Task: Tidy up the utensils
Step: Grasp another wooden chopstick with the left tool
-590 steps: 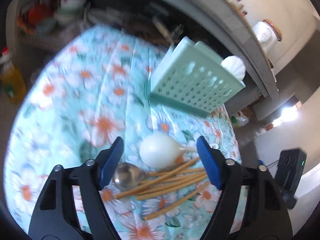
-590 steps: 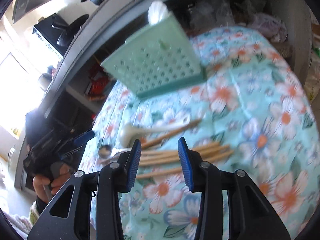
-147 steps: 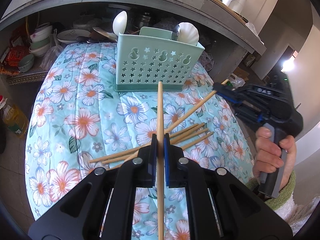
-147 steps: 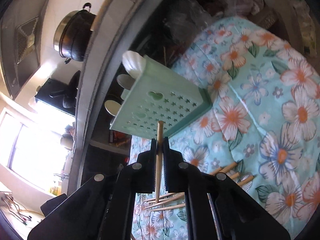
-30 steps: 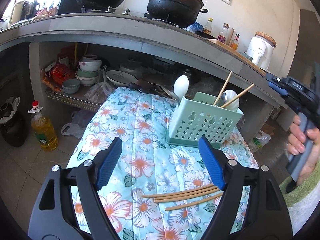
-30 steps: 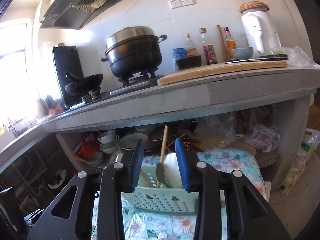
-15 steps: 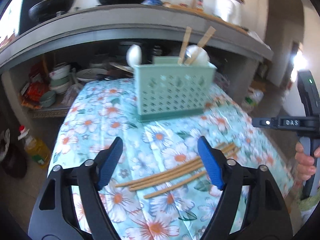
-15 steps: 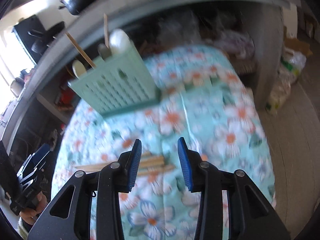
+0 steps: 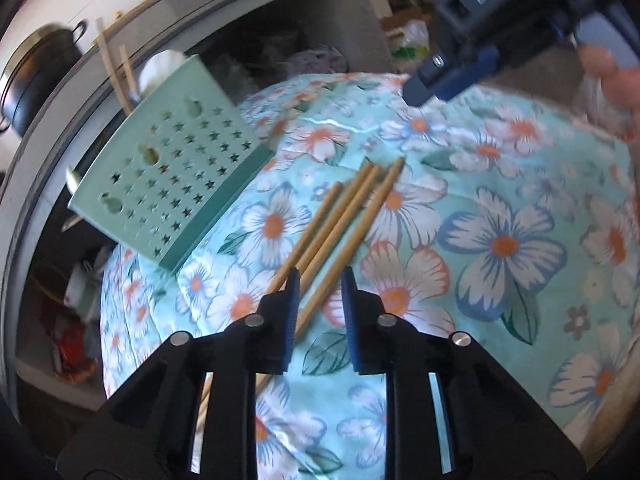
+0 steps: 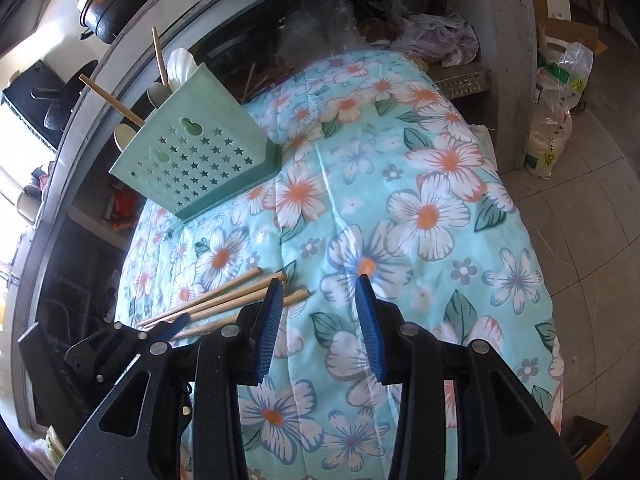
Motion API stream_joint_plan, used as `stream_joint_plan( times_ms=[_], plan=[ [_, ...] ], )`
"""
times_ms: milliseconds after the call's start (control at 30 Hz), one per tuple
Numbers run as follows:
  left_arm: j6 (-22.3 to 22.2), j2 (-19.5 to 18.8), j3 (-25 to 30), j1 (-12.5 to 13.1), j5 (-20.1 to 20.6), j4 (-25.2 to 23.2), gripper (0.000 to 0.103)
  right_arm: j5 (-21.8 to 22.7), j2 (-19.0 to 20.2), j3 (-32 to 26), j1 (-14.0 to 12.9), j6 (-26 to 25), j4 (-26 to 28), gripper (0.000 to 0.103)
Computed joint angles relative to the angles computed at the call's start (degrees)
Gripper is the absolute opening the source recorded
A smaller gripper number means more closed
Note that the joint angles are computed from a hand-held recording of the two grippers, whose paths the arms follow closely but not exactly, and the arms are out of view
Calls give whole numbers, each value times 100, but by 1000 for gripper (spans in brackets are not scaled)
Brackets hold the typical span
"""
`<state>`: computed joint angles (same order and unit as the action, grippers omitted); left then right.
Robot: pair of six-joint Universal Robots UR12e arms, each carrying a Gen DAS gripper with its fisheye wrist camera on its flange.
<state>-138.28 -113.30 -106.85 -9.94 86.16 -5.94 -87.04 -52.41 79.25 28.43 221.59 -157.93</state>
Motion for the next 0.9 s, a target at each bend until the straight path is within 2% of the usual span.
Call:
stream_joint_plan(
  times_ms=[167, 400, 533, 667, 767, 900],
  plan=[
    [754, -156, 36, -104, 323, 207, 11, 102, 1, 32, -26, 28, -90, 37],
    [1158, -16, -57, -59, 204, 50, 7, 173, 32, 5, -25, 19, -132, 37],
    [1008, 226, -130, 40, 48, -609, 6, 149, 28, 1, -15, 15, -146, 37],
    [737, 380, -136, 142, -104, -1066, 6, 119, 7, 35, -17, 42, -213, 37],
    [276, 440, 10, 281, -585, -1630, 7, 127, -10, 68, -23, 92, -249, 37],
    [-282, 377, 224, 356, -1091, -2028, 12, 202, -12, 97, -33, 162, -292, 37]
  ],
)
